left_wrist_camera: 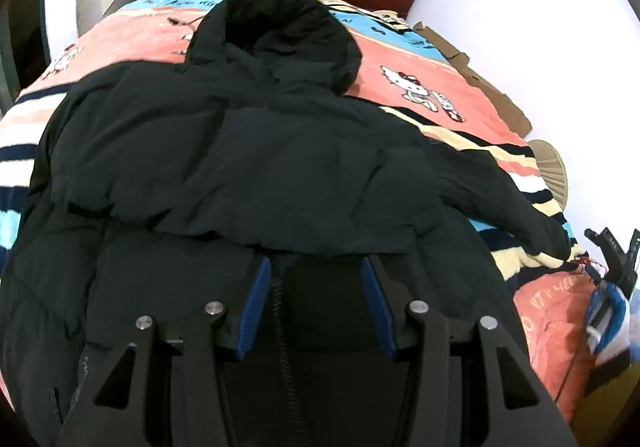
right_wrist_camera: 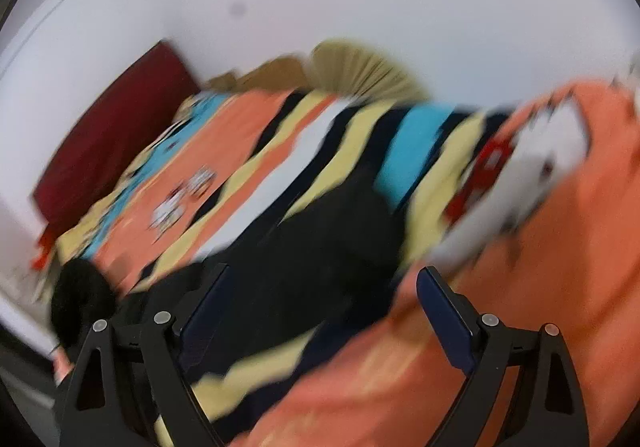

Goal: Fold large clothes

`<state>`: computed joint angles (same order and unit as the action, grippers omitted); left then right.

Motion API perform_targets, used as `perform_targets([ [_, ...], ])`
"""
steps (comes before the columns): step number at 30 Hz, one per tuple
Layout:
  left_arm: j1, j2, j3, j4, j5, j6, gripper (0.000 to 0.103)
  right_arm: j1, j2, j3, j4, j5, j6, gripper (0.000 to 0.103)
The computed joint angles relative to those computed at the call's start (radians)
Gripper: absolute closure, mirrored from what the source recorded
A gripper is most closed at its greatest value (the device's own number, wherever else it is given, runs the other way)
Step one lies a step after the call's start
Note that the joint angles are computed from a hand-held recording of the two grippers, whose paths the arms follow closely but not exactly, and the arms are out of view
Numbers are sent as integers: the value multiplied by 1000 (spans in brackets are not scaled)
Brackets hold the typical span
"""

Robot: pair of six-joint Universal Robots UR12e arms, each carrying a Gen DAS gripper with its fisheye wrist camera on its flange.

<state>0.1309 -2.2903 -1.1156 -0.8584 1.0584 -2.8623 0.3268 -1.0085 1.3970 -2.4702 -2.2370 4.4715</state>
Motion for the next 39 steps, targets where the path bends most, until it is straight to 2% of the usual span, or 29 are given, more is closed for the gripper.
perform_targets([
  [2,2,-5,3,-9,-1,-10,57,-24,-6,3,30,4,4,11],
  [6,6,-15,11,-31,3,-21,57,-75,-2,14,57,85,1,11],
  [9,9,-15,11,-40,6,-21,57,-91,20,-13,120,118,-38,11],
  [11,10,-10,5,-33,8,-16,57,-95,39,-31,110,138,-106,11],
  [13,12,-4,-2,-27,12,-17,57,-102,53,-47,124,179,-145,24],
  [14,15,1,-8,-23,10,-20,57,-107,57,-43,95,222,-168,50],
  [15,17,6,-14,-19,9,-22,57,-110,54,-26,47,250,-173,62],
  [16,20,12,-21,-14,8,-23,57,-106,51,-19,26,246,-165,67],
  [17,23,16,-26,-11,6,-22,57,-103,49,-16,13,240,-167,76],
  [18,26,22,-33,-5,3,-22,57,-98,45,-9,-22,238,-176,81],
  [20,31,34,-47,11,2,-22,57,-88,45,-13,-54,225,-194,84],
  [26,56,70,-93,77,3,-64,57,-55,63,-60,-218,245,-276,88],
  [32,91,98,-131,125,-2,-101,57,-10,119,-219,-237,270,-409,88],
  [38,133,109,-144,147,-12,-132,57,40,252,-511,-180,343,-554,88],
  [39,142,110,-144,148,-15,-138,57,50,294,-595,-150,362,-580,88],
])
